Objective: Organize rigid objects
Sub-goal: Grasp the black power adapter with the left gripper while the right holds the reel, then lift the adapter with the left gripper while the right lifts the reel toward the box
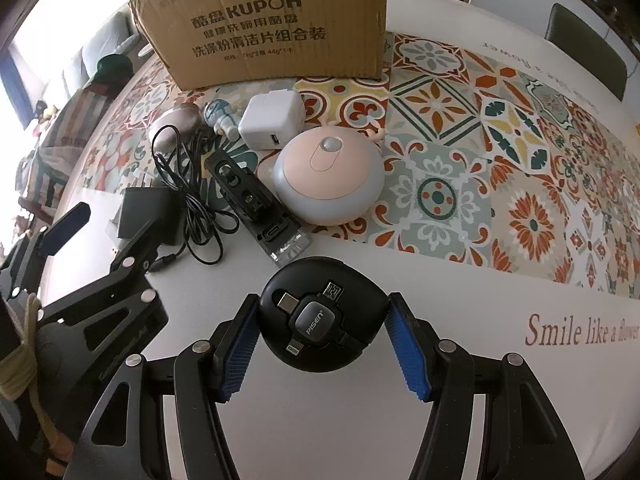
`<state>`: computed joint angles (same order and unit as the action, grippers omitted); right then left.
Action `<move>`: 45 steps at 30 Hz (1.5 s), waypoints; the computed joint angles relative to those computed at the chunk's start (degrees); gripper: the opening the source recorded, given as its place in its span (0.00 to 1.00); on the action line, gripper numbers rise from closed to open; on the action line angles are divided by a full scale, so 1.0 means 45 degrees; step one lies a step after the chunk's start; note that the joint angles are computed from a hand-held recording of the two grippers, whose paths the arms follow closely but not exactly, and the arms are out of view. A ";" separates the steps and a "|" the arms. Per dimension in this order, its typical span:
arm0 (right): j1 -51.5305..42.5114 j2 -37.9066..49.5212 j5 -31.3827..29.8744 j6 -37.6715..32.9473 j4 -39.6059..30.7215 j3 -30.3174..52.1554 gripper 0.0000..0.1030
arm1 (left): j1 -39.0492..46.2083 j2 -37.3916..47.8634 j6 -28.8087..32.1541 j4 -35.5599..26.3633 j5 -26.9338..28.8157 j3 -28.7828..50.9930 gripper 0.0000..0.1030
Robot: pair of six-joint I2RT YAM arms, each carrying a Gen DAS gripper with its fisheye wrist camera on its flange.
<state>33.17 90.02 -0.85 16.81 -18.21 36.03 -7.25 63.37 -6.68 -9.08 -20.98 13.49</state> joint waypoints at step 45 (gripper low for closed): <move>0.1010 -0.2827 0.0147 0.1794 -0.0979 -0.0395 0.61 | 0.2992 -0.3879 0.1909 -0.3920 0.3510 0.1117 0.55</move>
<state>37.71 77.30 -0.19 24.89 -22.62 34.26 6.22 45.92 1.91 -26.72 -5.19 18.51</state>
